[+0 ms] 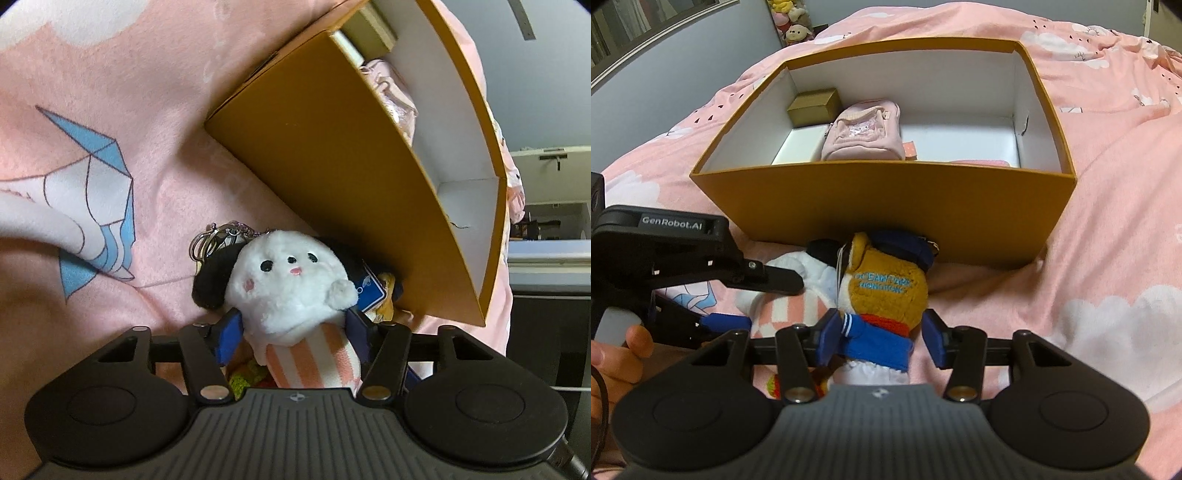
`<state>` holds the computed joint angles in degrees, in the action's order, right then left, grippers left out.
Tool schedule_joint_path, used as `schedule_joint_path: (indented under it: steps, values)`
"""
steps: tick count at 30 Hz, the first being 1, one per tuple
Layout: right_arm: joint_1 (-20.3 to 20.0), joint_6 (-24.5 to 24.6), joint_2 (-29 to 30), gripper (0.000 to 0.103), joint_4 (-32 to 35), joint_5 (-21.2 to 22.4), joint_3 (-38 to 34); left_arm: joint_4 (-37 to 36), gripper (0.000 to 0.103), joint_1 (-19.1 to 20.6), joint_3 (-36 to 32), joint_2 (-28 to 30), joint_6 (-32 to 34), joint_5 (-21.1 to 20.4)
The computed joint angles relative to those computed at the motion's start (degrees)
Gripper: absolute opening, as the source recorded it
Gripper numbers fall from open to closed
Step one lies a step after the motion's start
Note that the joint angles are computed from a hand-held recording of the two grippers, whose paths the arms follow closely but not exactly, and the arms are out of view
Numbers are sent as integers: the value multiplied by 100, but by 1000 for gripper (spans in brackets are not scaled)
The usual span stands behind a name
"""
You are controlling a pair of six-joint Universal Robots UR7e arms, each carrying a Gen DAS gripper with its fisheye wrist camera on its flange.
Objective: Organize objects
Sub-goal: 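Grasp the white dog plush with left while right grasps the bear plush, then lift both plush toys and carry them over the shoebox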
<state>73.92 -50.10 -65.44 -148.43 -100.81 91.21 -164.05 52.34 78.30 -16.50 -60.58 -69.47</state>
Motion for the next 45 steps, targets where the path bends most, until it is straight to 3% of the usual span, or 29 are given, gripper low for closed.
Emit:
schedule_joint_path:
  steps: [3,10,12,19,26,29,33,36,45]
  values:
    - [7,-75,-26,51,58,-12,9,247,63,-147,2,-86,475,288]
    - [61,-410,-98,51,292,24,48,1320,62,-714,-326,-48,2216,1902]
    - [101,-571,-61,51,274,-58,67,1568,62,-727,-394,10,2335,2148]
    - [165,-905,204,52,-222,-487,138,1585,71,-532,-398,14,2075,1710]
    - [-12,-124,193,42,327,-329,-194,714,81,-391,215,-298,1179,1253]
    - [-78,244,181,42,598,-251,-354,416,81,-287,378,-331,871,1095]
    - [-156,582,181,43,736,-188,-504,60,80,-210,323,-183,1010,972]
    - [-202,799,203,43,834,-106,-601,-136,70,-152,238,-69,1168,771]
    - [-350,947,371,39,1170,248,-778,210,62,-307,18,24,1572,1092]
